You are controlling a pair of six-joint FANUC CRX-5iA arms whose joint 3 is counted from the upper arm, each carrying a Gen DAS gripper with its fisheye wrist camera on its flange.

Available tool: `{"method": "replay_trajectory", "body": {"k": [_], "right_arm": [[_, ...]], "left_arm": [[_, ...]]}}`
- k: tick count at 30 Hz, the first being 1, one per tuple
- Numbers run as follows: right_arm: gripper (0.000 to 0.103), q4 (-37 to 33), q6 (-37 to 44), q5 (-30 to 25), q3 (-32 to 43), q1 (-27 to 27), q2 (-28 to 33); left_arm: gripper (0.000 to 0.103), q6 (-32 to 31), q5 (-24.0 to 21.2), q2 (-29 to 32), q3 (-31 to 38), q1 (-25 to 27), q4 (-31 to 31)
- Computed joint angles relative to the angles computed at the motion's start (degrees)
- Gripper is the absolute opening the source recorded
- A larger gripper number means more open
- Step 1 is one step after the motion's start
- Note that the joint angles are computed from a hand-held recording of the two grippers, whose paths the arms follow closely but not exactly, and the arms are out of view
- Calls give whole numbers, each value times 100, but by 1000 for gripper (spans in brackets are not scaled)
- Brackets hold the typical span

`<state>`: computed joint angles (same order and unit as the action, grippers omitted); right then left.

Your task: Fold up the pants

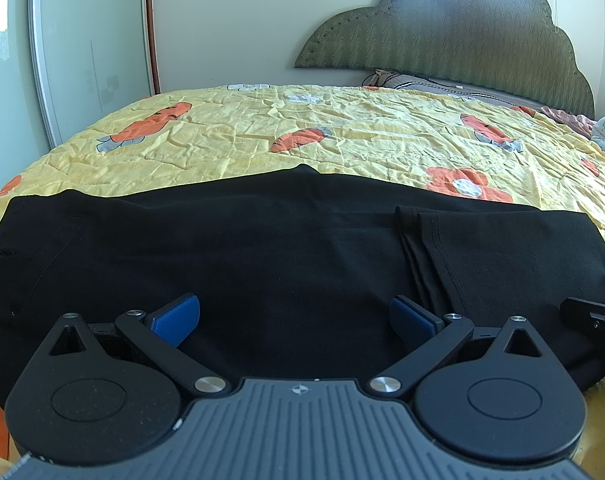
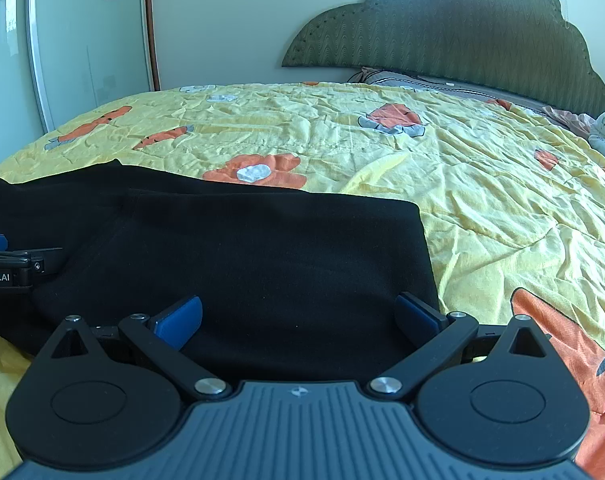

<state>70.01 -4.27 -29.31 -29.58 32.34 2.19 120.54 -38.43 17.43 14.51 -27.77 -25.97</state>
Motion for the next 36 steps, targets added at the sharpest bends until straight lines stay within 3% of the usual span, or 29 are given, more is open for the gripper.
{"method": "replay_trajectory", "body": {"k": [7, 9, 12, 14, 16, 18, 20, 23, 26, 28, 32, 36], "right_arm": [[103, -198, 189, -120, 111, 114, 6], [103, 143, -67, 140, 66, 94, -64], [103, 1212, -262, 353, 163, 160, -13], [103, 2052, -368, 515, 327, 220, 104], [103, 3157, -903, 1074, 479, 94, 207], [103, 4103, -1295, 1657, 829, 37, 454], [103, 4021, -675, 1533, 1163, 364, 795], [102, 4187, 381, 1081, 1607, 792, 1308], [89, 3980, 1581, 809, 1929, 1126, 1680], [79, 3608, 2244, 712, 2085, 1317, 1846], [62, 1778, 3932, 370, 2405, 1785, 2089], [47, 1822, 4053, 68, 2539, 1834, 2266]], "left_arm": [[97, -174, 270, -371, -405, 129, 201], [97, -272, 326, -639, -656, 272, 412], [99, -434, 506, -1109, -1096, 596, 683], [99, -86, 261, -1330, -1130, 735, 379], [99, 486, -131, -1477, -1059, 846, -38], [99, 835, -390, -1591, -1056, 1109, -78], [99, 698, -266, -1759, -1275, 1601, 497], [99, -157, 46, -1942, -1803, 2403, 2101], [98, -1191, 325, -2069, -2413, 2896, 3670], [98, -1575, 376, -2075, -2618, 3009, 4219], [98, -2430, 543, -2047, -3056, 3153, 5461], [98, -3356, 596, -1985, -3518, 3189, 6996]]}}
